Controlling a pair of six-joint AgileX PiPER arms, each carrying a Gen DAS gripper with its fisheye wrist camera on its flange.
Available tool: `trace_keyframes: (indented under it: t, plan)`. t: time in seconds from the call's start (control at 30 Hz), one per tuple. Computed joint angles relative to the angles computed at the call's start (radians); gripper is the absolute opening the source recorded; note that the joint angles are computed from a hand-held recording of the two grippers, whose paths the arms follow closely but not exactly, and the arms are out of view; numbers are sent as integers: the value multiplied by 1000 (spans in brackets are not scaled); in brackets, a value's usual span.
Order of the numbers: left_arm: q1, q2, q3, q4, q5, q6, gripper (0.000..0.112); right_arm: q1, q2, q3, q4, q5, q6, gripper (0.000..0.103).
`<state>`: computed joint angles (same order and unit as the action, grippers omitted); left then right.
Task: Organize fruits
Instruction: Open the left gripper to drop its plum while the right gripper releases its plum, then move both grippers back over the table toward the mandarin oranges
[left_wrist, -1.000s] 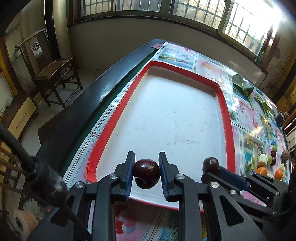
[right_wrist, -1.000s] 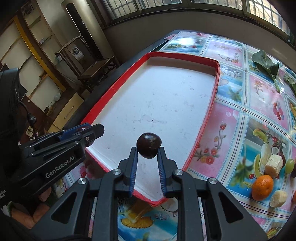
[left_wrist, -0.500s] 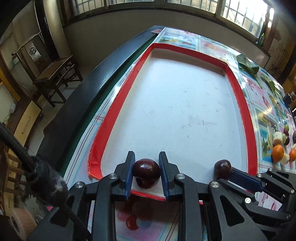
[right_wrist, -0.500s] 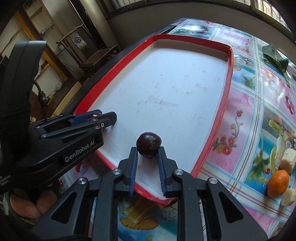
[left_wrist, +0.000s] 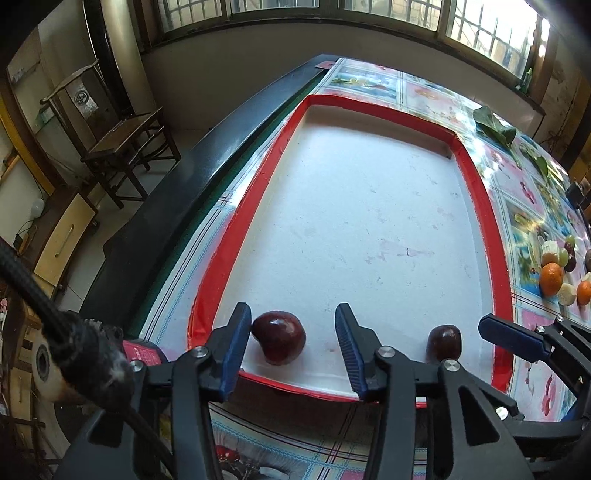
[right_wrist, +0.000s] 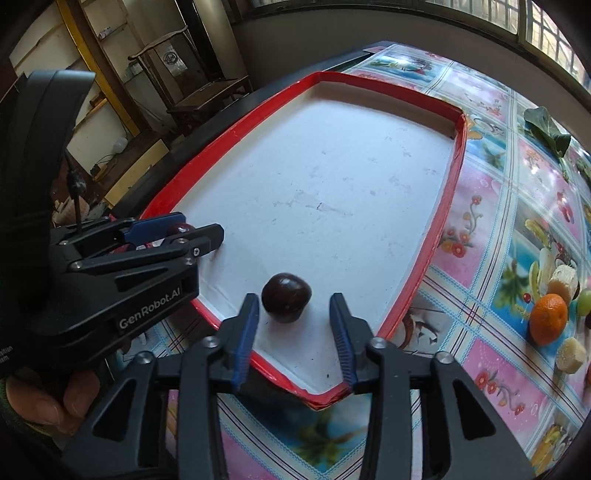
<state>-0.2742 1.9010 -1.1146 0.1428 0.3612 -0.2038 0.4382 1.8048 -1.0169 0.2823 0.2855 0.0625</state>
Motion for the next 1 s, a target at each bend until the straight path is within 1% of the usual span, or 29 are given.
trace_keyframes:
  t: [0.13,0.17,0.27,0.37,0.5,0.53,0.6,0.67,0.77,0.9,1.0]
  plan:
    - [-8,-42,28,23,-12,-38,53,-28,-75,69,70,-25,-72,52]
    - [-10,-52,35,21,-13,-40,55,-38,-101,94,98,-31,-97,52]
    - [-34,-80,59,46,-19,-81,56,-73,-190,185,195,-51,-189,52]
    - [-80,-111,81,118,-20,-182,58,-118,-279,287,313,-64,-297,54]
    - [-160,-151,107,264,-11,-355,60,-176,-354,383,390,-72,-359,54]
    - [-176,-162,117,279,-14,-375,60,-192,-372,405,415,-72,-382,54]
    - [-206,-173,121,276,-12,-388,60,-220,-407,447,432,-75,-395,54]
    - [-230,-186,127,264,-11,-386,60,-266,-442,484,480,-64,-453,54]
    - [-273,-188,120,256,-1,-388,61,-323,-498,542,511,-55,-496,54]
    - [-330,-184,110,264,13,-403,61,-434,-552,599,595,-16,-614,54]
    - [-361,-181,107,261,18,-403,61,-503,-587,630,618,12,-656,54]
